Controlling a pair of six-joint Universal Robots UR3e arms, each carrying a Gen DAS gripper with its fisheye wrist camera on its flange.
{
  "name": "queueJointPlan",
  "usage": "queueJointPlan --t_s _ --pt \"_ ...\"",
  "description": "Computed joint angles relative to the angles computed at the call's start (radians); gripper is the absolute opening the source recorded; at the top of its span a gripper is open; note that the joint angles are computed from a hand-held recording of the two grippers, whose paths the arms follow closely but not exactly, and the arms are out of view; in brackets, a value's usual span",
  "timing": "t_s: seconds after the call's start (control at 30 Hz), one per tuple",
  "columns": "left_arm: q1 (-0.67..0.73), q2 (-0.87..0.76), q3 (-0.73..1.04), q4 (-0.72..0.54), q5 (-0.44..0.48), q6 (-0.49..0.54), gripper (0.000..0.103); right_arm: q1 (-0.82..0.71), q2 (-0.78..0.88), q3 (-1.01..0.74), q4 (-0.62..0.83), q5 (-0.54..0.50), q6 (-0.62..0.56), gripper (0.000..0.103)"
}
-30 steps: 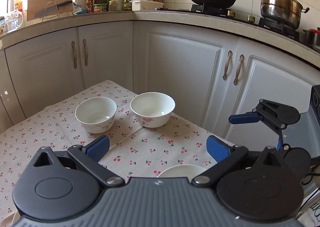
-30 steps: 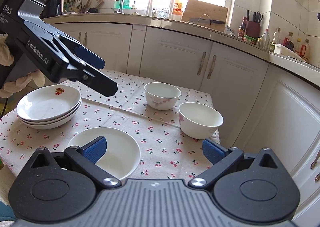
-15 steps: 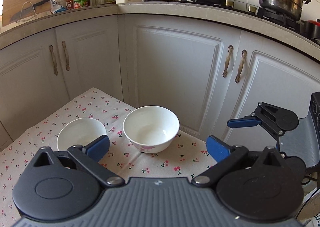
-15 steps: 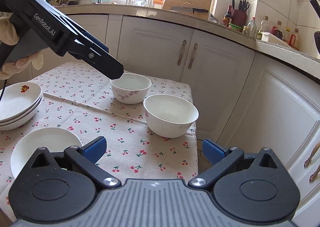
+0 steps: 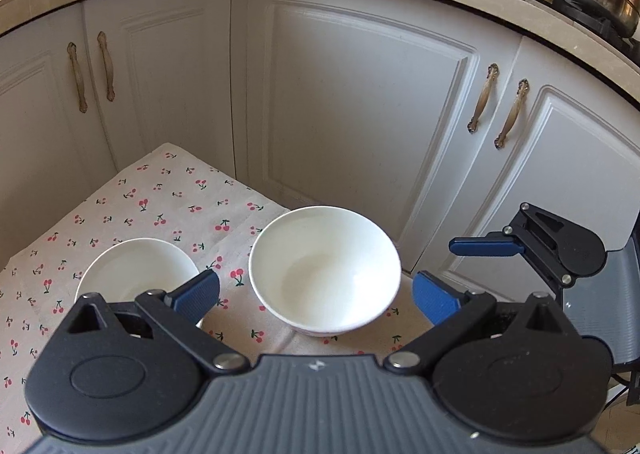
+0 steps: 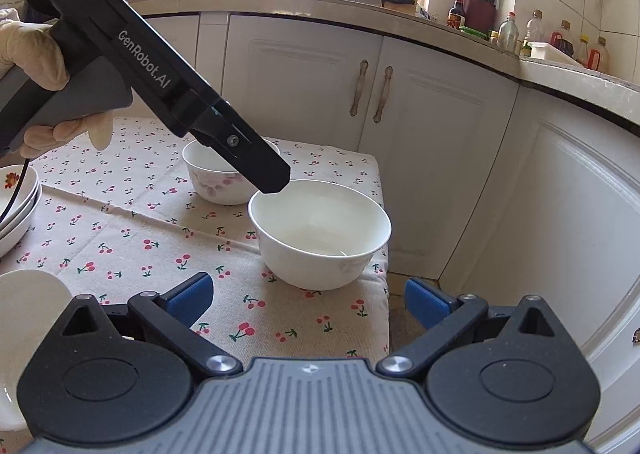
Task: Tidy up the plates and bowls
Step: 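Move the left gripper to the rim of a pink-flowered white bowl, then grasp the pink-flowered bowl rim and lift it with the left gripper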
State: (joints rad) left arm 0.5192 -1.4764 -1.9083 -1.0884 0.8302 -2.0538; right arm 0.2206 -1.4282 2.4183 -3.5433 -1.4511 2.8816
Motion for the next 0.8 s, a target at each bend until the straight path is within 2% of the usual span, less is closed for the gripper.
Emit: queueJointPlan --t_s 0.4,0.5,0.8 --pt "-0.159 -0.225 0.124 0.173 0.132 -0.123 0.095 -0.039 0.145 -0.108 -0.026 0.062 -0.020 0.103" --pt "-0.187 -0.263 0.149 0.192 0.159 -0.141 0.088 -0.042 0.175 -0.133 -0.034 0.071 -0.025 0.103" --pt "-0.221 -0.345 0.207 0.206 0.182 -0.182 0.083 -0.049 0.226 -0.174 -0.040 0.092 -0.033 0.100"
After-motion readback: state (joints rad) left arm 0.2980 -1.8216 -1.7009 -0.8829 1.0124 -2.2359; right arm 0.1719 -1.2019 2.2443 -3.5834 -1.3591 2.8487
